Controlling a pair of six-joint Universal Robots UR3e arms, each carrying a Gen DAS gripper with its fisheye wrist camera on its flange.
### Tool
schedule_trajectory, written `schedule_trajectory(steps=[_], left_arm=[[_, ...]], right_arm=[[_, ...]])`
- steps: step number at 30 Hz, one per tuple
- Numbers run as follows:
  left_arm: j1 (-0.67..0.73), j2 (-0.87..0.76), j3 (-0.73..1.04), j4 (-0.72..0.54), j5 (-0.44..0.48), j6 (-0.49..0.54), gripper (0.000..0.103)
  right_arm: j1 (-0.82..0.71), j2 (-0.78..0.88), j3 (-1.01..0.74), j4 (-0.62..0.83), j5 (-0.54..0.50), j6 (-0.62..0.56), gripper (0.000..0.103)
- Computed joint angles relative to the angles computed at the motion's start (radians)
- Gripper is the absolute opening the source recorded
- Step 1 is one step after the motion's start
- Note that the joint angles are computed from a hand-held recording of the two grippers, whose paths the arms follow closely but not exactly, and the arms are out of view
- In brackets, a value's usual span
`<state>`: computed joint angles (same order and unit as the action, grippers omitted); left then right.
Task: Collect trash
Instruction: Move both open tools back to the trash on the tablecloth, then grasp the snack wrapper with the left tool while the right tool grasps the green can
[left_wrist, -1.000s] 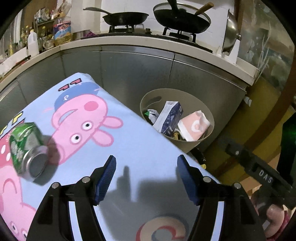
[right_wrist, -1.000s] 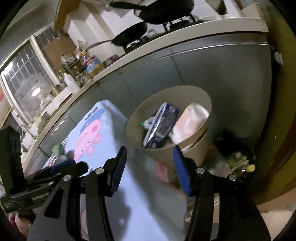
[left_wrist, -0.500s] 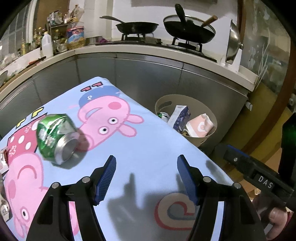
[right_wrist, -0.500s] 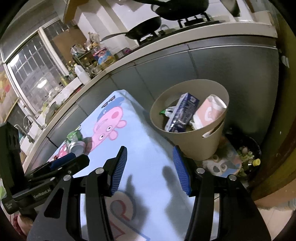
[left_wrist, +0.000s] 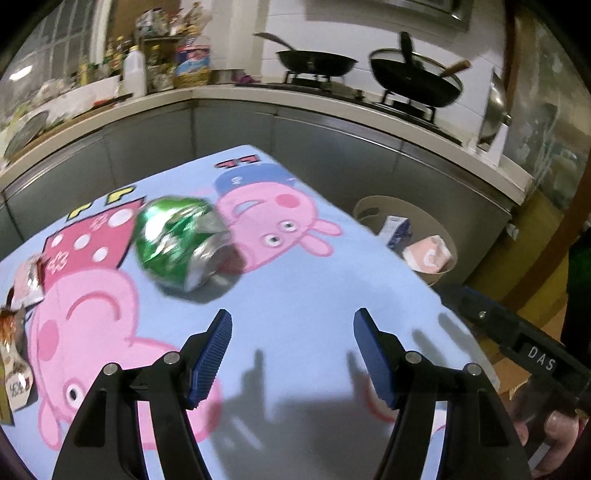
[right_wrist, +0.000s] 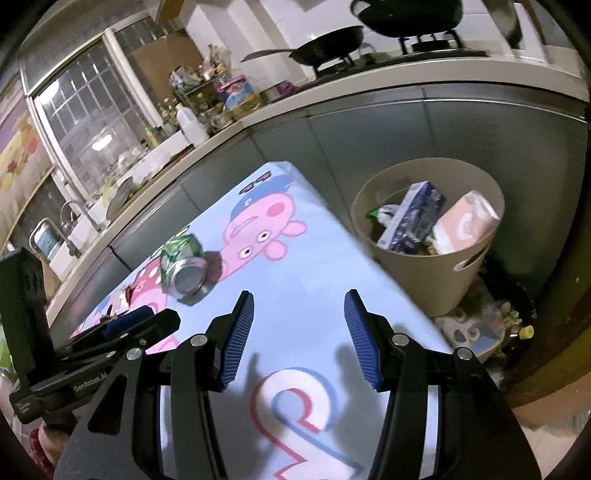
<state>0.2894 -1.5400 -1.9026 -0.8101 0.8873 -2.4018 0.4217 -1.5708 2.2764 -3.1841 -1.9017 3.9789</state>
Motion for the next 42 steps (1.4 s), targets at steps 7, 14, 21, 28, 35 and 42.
schedule_trajectory(steps=[7,14,21,28,35,42], left_arm=[[0.177,-0.009,-0.012,-0.016,-0.03,0.053,0.068],[0.395,-0.106,0.07,0.014,-0.032,0.065,0.068],[0.595,-0.195,0.143,0.128,-0.019,-0.005,0.069],[0.631,-0.323,0.214,0.214,0.066,-0.057,0.073],[0.618,-0.329,0.212,0.222,0.068,-0.066,0.075],[0.613,-0.357,0.238,0.222,0.092,-0.076,0.076]], right_arm=[[0.035,0.131,-0.159,0.036,0.038,-0.03,0.051],[0.065,0.274,-0.333,0.083,0.094,-0.067,0.051],[0.086,0.384,-0.471,0.14,0.137,-0.087,0.051],[0.08,0.439,-0.592,0.196,0.151,-0.132,0.051],[-0.019,0.479,-0.725,0.216,0.211,-0.209,0.052],[-0.181,0.629,-0.99,0.371,0.427,-0.295,0.069]])
